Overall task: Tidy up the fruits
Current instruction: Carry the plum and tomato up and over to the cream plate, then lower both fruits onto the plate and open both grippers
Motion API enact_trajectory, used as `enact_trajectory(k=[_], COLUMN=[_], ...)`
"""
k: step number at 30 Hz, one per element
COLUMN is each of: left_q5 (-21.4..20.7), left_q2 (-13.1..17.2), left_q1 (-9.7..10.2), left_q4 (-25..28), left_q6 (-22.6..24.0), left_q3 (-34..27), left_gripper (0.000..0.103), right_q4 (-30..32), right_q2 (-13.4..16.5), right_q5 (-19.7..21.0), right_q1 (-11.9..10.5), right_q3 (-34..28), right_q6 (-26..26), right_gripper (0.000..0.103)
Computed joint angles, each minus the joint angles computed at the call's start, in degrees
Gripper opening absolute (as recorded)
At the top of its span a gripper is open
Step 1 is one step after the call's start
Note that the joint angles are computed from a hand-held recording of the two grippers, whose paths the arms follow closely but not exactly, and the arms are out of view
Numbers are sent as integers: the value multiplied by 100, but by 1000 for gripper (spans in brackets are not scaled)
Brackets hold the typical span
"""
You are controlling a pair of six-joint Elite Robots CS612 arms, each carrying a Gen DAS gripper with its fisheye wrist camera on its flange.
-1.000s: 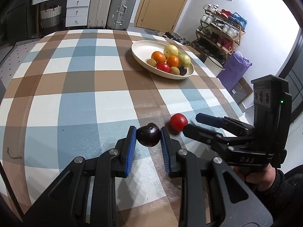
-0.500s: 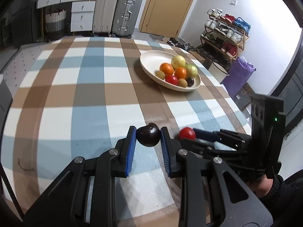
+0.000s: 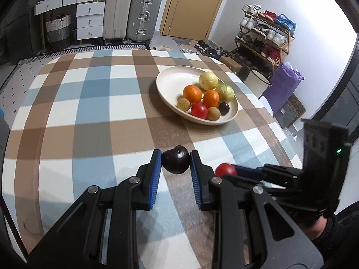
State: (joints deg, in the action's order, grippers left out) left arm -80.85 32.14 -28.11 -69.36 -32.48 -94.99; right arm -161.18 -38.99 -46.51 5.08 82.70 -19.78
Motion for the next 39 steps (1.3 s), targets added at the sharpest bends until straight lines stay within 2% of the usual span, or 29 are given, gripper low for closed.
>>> enact_trajectory(k=[5, 9, 12, 16, 23, 29, 39], left_q5=[-216, -349, -401, -336, -413, -504, -593], left_q2=[-255, -463, -598, -811, -1071, -1187, -1151], left_q1=[119, 200, 238, 271, 391, 472, 533], left_q4=[-274, -558, -723, -944, -1240, -1366, -1402], left_q6=[152, 264, 330, 607, 719, 719, 683], left_q3=[519, 947, 1244, 1730, 2439, 2832, 3000], left_gripper=[23, 23, 23, 23, 23, 23, 23], right_q4=[-110, -220, -319, -190, 11, 114, 356], right_q2=[40, 107, 177, 308, 566, 797, 1143], right_q5=[253, 289, 52, 25, -88, -266, -419], right_q1=[-73, -97, -77, -83, -48, 10, 52], right_q3=[-273, -568, -812, -1153, -1729, -2207, -2697], right_q6=[235, 414, 503, 556, 655, 802, 879], right_gripper=[27, 27, 27, 27, 27, 27, 27])
